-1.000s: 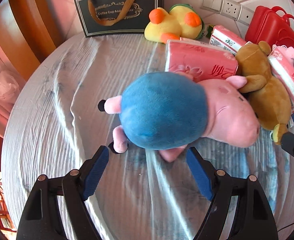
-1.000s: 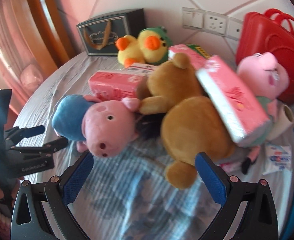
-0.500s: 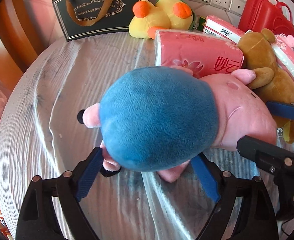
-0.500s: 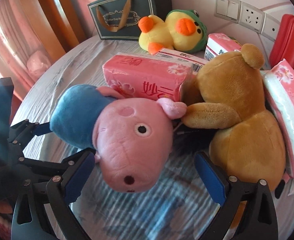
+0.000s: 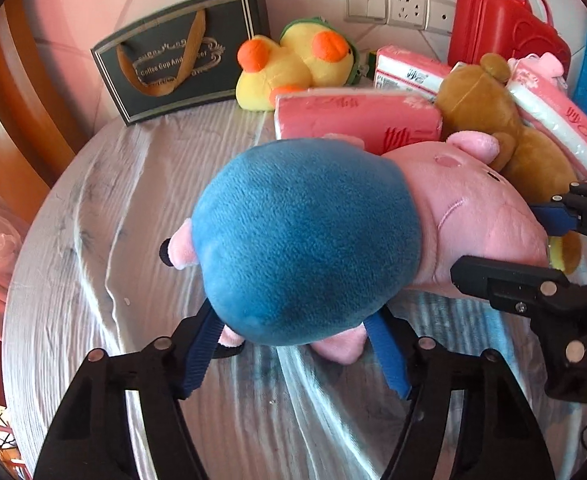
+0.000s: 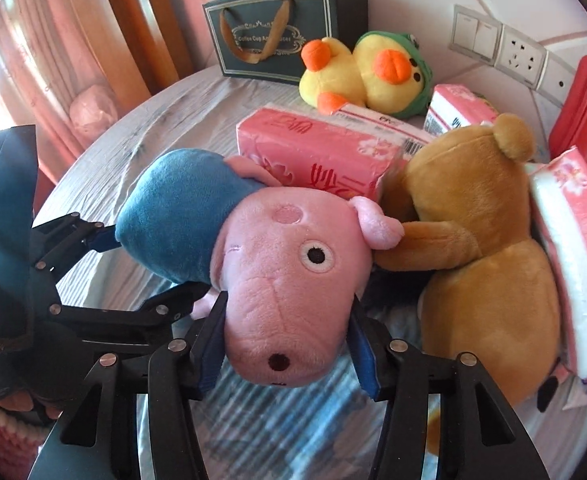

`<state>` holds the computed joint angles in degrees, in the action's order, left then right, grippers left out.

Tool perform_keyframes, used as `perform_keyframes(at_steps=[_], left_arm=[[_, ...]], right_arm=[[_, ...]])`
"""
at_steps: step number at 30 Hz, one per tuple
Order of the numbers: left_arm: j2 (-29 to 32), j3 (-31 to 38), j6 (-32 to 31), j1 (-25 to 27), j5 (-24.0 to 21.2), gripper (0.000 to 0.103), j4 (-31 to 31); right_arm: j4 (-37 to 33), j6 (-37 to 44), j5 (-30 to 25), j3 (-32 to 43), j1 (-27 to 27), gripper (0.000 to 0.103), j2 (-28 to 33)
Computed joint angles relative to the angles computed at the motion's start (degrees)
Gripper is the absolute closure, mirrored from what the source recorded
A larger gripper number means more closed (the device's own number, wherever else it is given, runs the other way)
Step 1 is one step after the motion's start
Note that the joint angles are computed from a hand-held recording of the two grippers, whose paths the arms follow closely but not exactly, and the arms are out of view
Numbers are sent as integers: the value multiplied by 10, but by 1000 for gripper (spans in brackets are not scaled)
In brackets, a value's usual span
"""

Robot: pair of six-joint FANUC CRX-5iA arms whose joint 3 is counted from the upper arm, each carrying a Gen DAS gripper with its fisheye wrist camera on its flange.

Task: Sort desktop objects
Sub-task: 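Grasp plush pig with both grippers and lift it, then carry plush pig with both grippers over the blue crate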

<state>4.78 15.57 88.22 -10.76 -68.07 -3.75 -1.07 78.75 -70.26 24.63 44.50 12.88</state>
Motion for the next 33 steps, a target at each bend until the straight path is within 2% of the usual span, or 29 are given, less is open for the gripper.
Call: perform_keyframes(at_steps=[5, 11, 16, 22, 28, 33], left_arm=[[-30, 5, 7, -12, 3, 34, -4], [-68, 24, 17, -46, 11, 34, -18], [-86, 53, 21, -88, 13, 34, -32], [-81, 118, 22, -172, 17, 34, -55], [-27, 222, 10, -279, 39, 34, -71], [56, 345, -10, -357, 36, 34, -59]], right_arm=[[-2, -6, 9, -13, -1, 51, -37], [46, -32, 38, -50, 19, 51, -107], [115, -89, 54, -99, 47, 51, -183], [249, -191, 56, -179, 97, 51, -290], [407, -290, 9, -238, 139, 51, -391], [529, -340, -83, -259, 178, 51, -461]])
